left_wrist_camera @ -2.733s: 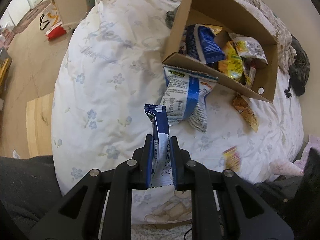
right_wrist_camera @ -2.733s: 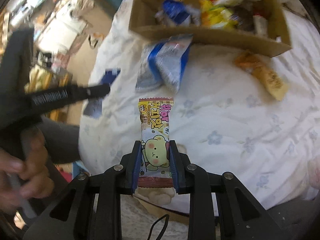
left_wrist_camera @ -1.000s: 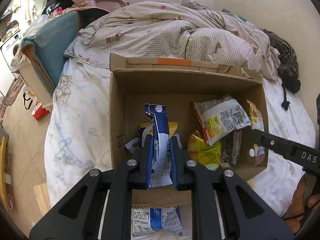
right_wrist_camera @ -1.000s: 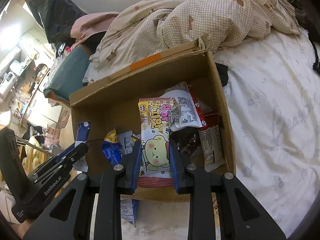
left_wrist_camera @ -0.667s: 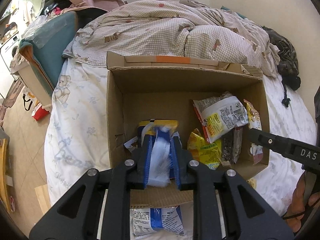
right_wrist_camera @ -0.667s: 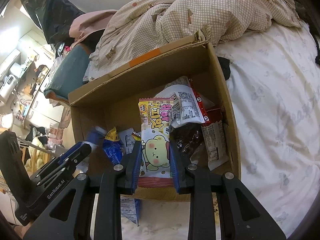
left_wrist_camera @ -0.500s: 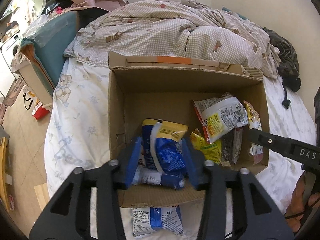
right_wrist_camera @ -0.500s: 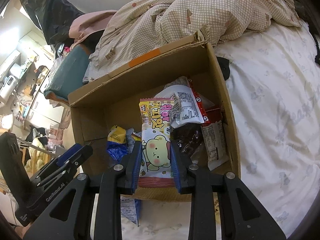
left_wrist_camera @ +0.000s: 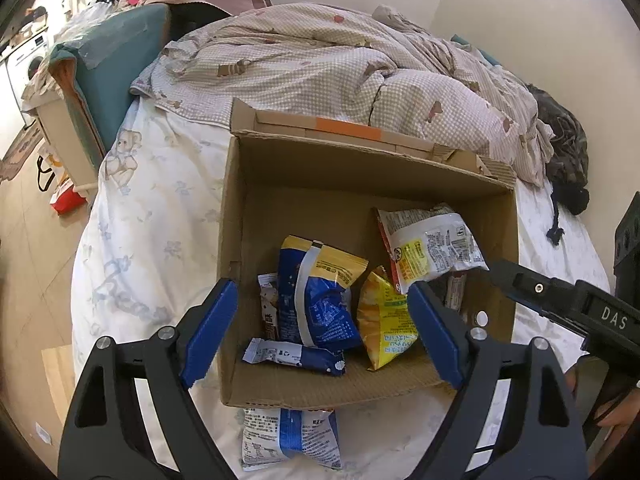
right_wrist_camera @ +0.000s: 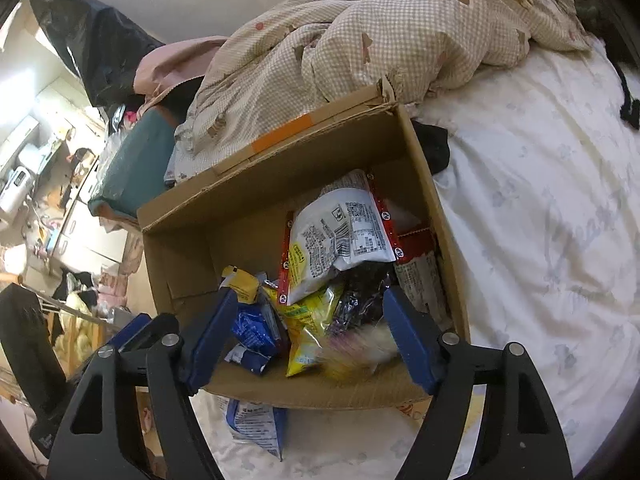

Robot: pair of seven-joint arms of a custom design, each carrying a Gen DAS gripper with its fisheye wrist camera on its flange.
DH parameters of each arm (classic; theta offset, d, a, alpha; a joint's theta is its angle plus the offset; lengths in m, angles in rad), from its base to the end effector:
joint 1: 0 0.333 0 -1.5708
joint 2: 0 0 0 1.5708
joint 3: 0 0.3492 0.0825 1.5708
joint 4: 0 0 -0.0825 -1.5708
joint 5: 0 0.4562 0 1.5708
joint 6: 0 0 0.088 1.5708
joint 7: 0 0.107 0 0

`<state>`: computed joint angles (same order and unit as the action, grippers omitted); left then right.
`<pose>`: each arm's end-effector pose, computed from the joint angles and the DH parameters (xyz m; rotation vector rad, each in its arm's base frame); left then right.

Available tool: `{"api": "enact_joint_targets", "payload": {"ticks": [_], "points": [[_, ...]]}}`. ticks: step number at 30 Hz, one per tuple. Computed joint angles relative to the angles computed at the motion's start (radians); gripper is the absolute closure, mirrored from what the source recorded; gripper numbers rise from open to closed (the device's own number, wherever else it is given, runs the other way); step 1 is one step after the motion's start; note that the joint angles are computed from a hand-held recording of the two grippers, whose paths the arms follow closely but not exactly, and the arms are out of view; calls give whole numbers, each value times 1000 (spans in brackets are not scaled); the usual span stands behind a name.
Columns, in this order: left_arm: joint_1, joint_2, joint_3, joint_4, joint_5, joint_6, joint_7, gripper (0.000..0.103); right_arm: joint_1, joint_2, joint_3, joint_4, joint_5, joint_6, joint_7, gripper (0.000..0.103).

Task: Organize snacks
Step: 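Carry the snack stick and candy packet into the box and open both tools, then withdraw both tools from the box toward the last two snacks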

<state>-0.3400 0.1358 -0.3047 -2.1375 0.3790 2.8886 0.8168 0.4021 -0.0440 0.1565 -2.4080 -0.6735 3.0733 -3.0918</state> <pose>0.5181 -0.4110 0.4012 -1.7553 2.1733 -0.8686 0.4565 0.3448 0.3814 -1.3329 2.0179 -0.0891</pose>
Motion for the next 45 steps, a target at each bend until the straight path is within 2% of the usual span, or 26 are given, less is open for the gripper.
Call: {"api": "enact_joint_targets", "payload": {"ticks": [4, 13, 17, 23, 26, 30, 35, 37, 39, 40, 42, 45], "points": [[1, -12, 3, -13, 5, 8, -15, 18, 9, 1, -5, -6, 54, 9, -38, 25], [1, -66, 6, -63, 1, 2, -19, 18, -3, -39, 18, -29, -2, -7, 28, 25], [-11, -95, 19, -83, 82, -12, -79, 18, -9, -78, 40, -52, -36, -22, 87, 25], [-18, -156, 16, -151, 84, 9, -88, 18, 3, -127, 67, -78, -48, -61, 122, 25], [-18, -193, 14, -184, 140, 16, -130, 18, 12, -144, 73, -101, -34, -53, 142, 25], [-35, -241, 24, -237, 84, 37, -86, 18, 35, -162, 73, -135, 15, -37, 143, 25], [-58, -273, 44, -282, -15, 9, -65, 18, 50, -186, 90, -170, 50, -30, 165, 25], [-76, -283, 59, -302, -87, -5, -39, 18, 63, -189, 88, -187, 73, -14, 172, 25], [-116, -290, 93, -325, -217, 0, 44, 18, 67, -185, 87, -210, 100, 32, 196, 25], [-120, -293, 95, -331, -242, -1, 56, 18, 67, -183, 88, -219, 111, 52, 205, 25], [-102, -304, 78, -344, -226, -14, 22, 18, 66, -184, 91, -243, 137, 80, 228, 25], [-84, -311, 67, -359, -202, -44, -29, 18, 95, -202, 73, -267, 174, 57, 219, 25]]}}
